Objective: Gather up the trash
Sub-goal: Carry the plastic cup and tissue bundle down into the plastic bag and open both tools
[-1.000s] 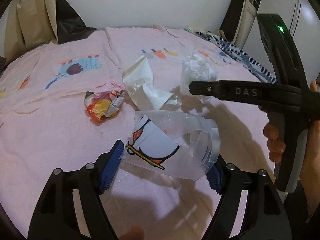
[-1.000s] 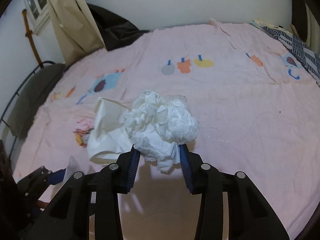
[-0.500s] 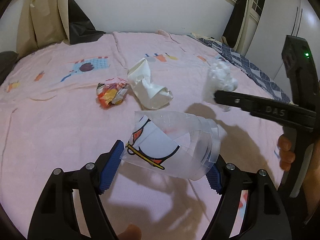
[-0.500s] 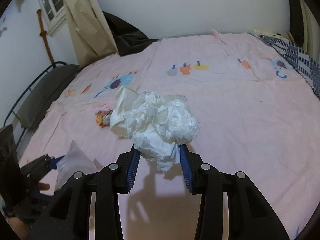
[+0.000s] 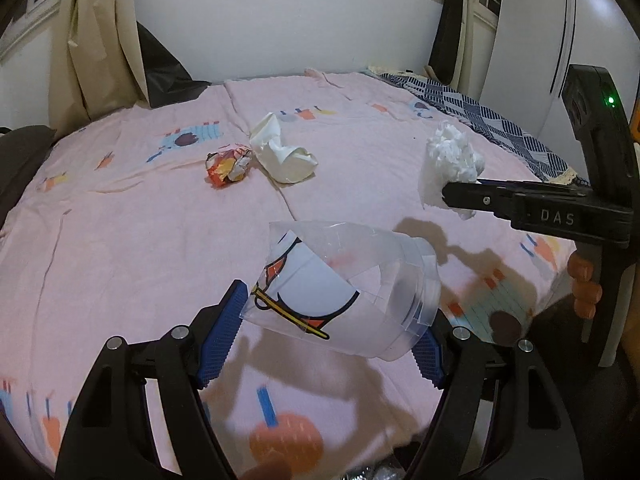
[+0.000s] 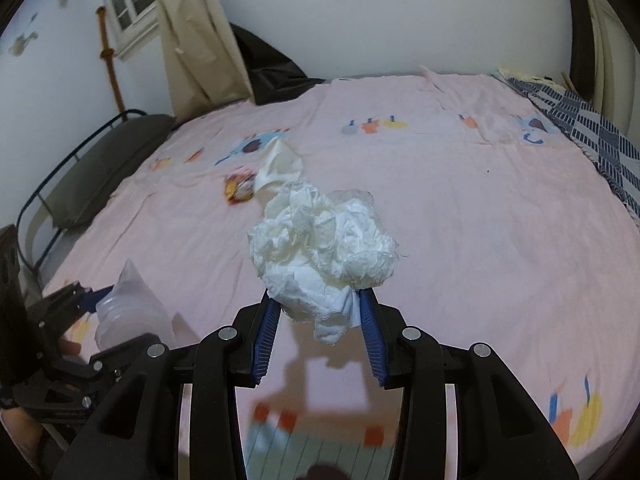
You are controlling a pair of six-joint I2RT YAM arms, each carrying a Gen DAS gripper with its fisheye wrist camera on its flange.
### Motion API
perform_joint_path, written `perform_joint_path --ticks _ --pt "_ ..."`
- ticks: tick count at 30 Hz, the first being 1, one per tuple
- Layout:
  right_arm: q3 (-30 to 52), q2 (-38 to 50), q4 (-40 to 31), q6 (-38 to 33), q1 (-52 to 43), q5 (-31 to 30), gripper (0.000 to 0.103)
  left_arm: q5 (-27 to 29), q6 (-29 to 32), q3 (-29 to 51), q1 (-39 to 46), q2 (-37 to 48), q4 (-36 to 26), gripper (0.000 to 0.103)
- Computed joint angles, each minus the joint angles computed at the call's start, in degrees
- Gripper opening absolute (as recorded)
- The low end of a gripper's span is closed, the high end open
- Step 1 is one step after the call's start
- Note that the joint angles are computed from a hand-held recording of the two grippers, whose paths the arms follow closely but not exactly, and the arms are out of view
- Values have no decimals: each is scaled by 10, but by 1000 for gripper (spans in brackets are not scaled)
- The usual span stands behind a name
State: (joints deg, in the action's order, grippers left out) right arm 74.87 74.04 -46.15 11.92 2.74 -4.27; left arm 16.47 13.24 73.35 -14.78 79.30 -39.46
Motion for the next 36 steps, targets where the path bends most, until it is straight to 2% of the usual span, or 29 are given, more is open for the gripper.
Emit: perform_joint_path --ticks 11,22,30,33,36 --pt "-53 -124 -61 13 75 40 37 -21 11 -82 -8 -129 -34 75" --pt "-81 -216 -145 72 209 125 37 -41 3 -132 -11 -222 -99 75" --pt "-86 -217 -216 155 332 188 37 -86 -7 -163 -42 -276 -152 75" --pt "-97 -212 -233 177 358 186 37 -96 -13 -177 -51 -282 -175 75" --pt "-114 -213 -234 191 360 156 37 -115 -25 -193 -65 -279 -194 75"
